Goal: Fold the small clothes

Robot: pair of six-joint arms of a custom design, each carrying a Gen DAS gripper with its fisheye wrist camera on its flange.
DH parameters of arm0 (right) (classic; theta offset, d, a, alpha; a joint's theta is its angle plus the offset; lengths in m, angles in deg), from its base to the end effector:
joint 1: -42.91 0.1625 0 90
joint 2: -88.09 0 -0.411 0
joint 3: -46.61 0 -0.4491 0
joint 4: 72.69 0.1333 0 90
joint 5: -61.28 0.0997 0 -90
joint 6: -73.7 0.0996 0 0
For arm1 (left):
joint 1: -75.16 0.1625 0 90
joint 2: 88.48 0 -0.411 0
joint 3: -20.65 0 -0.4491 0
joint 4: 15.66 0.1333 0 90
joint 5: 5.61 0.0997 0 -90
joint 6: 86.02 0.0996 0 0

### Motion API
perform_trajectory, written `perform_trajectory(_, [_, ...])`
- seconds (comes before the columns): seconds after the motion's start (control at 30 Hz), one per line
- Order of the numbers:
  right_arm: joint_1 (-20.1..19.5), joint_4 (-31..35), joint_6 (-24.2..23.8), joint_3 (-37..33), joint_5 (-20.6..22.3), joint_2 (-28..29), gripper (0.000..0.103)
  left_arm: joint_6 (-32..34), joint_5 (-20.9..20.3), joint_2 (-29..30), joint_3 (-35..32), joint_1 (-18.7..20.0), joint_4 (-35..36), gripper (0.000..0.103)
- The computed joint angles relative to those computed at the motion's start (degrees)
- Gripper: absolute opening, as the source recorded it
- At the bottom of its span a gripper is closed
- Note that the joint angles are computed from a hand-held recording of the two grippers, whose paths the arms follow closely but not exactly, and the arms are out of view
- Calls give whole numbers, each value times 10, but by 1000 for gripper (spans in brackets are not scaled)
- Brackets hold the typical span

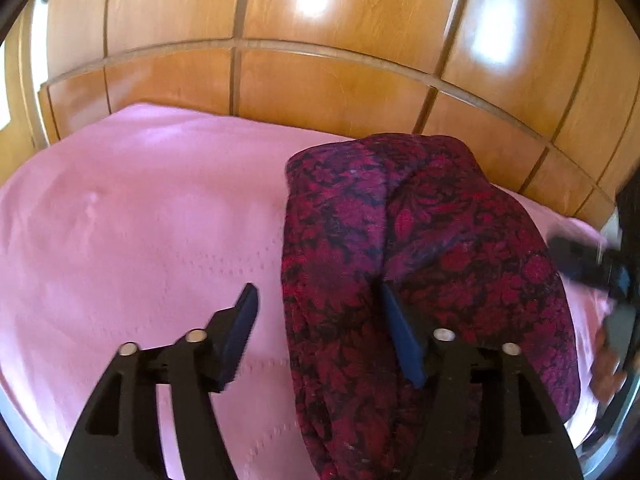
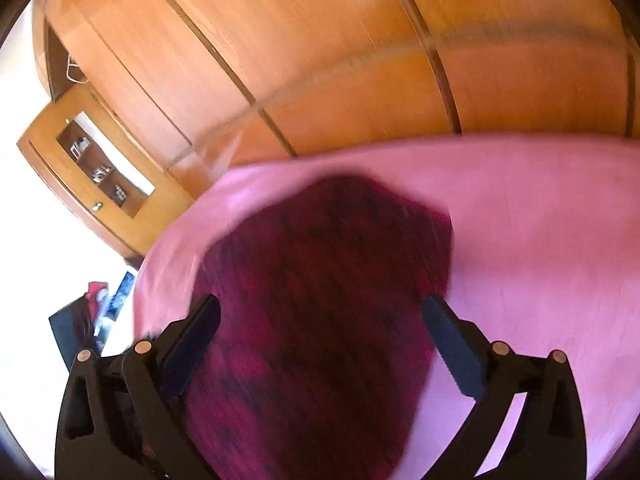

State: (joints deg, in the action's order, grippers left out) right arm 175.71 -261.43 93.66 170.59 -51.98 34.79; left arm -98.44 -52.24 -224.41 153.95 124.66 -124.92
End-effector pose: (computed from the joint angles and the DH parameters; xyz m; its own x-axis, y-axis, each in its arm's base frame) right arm 0.4258 -0.3215 0.0344 -0.9569 -0.2376 0.1670 -0.2904 0.7751 -0.5611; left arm -0.0238 -0.3385 0.4390 -0.8318 0.1192 -0.5421 0.4339 0.7487 -0.5011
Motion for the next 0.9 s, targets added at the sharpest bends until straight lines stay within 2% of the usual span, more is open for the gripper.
perform_trajectory(0.03, [-9,-2,9,16,12,-3,101,4,-17,2,-4,14,-6,72])
perform_trajectory(0.1, [-31,-39,7,44,70,-2,101,29,-86,19,-16,70,-43,73])
perform_trajectory(0.13, [-47,-59,5,54,112,2,101,40,-112,26,-19,92,-59,73])
perform_trajectory(0.23, [-72,-88,-3,54,176,20,101,80,-181,34,-21,146,-97,73])
perform_trajectory(0.3, [-88,-81,-12,42,207,34,101,88,-242,45,-28,189,-113,72])
perform_trajectory(0.33, [-90,-69,-12,39,215,30,101,90,-267,51,-31,206,-120,69])
perform_trajectory(0.37, [-95,-61,-18,33,225,34,101,95,-316,62,-35,233,-130,66])
perform_trajectory(0.4, [-98,-49,-22,26,230,37,101,100,-357,68,-38,253,-136,58])
perform_trajectory(0.43, [-101,-41,-24,24,234,35,101,104,-389,71,-36,267,-143,58])
perform_trajectory(0.5, [-99,-38,-23,26,232,30,99,106,-416,67,-29,272,-149,57])
perform_trajectory(0.57, [-84,-53,-22,37,218,21,86,101,-459,65,-27,279,-154,55])
perform_trajectory(0.6, [-75,-69,-20,45,216,16,84,100,-471,62,-24,276,-157,55])
perform_trajectory(0.67, [-66,-97,-17,62,217,3,82,102,-480,51,-20,249,-145,55])
perform_trajectory(0.73, [-50,-124,-15,89,197,-26,81,99,-483,55,-17,222,-139,55])
perform_trajectory(0.83, [-38,-160,-10,138,162,-80,81,86,-503,88,-13,175,-159,55])
perform_trajectory(0.9, [-33,-190,0,179,132,-126,81,78,-500,125,-10,118,-182,55])
